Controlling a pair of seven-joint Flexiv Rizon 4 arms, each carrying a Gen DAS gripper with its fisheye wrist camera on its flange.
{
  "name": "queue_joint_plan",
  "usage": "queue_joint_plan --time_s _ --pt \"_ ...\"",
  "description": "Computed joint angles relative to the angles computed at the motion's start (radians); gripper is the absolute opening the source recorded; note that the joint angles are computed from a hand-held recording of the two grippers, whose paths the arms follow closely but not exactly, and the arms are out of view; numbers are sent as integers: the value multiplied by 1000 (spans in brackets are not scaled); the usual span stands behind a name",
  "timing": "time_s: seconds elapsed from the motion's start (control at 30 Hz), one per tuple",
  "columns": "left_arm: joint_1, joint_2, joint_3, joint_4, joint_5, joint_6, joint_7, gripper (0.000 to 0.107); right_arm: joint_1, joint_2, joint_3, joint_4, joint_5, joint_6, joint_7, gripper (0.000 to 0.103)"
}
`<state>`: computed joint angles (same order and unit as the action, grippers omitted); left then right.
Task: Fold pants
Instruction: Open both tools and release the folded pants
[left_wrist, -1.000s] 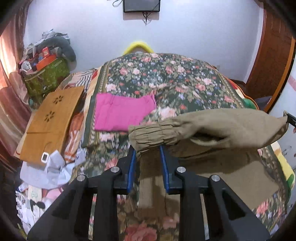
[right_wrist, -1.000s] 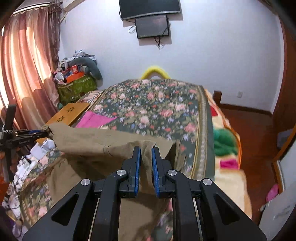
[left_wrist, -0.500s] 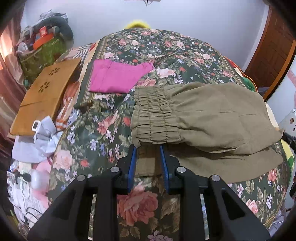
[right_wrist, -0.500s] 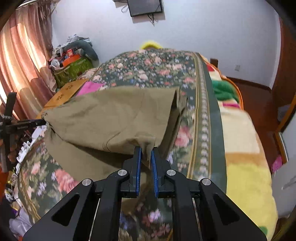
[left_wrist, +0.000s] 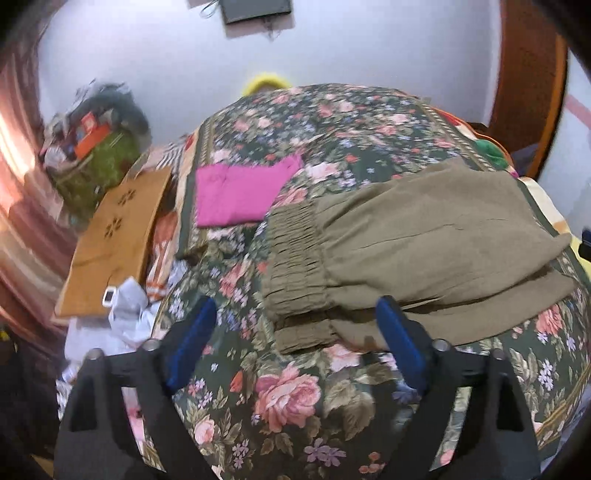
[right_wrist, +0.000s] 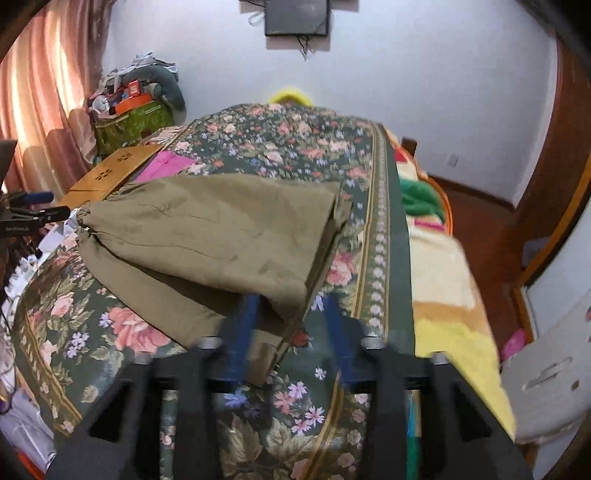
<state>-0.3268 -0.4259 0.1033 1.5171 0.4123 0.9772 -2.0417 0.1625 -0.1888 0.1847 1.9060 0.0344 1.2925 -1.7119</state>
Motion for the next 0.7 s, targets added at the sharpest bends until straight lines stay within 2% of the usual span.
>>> queue_joint_plan --time_s 0.07,0.17,0.33,0.47,0.57,0.7 --pt "0 -8 -10 -12 -1 0 26 96 8 3 6 7 -12 33 -15 57" --pt "6 -29 -30 -26 -25 -4 86 96 5 -11 46 -27 35 11 -90 65" --pt "-15 -79 -32 -71 -35 -46 176 96 27 -61 68 -93 67 -73 -175 65" --pt "-41 -124 -16 -124 -10 -86 217 96 73 -104 39 -116 -14 -115 -169 65" --pt "-43 -136 -14 -137 -14 -76 237 96 92 -127 29 -123 -67 -111 -177 65" --pt "-35 -151 -19 -155 -45 -72 264 96 77 -157 60 -171 -43 -143 -223 60"
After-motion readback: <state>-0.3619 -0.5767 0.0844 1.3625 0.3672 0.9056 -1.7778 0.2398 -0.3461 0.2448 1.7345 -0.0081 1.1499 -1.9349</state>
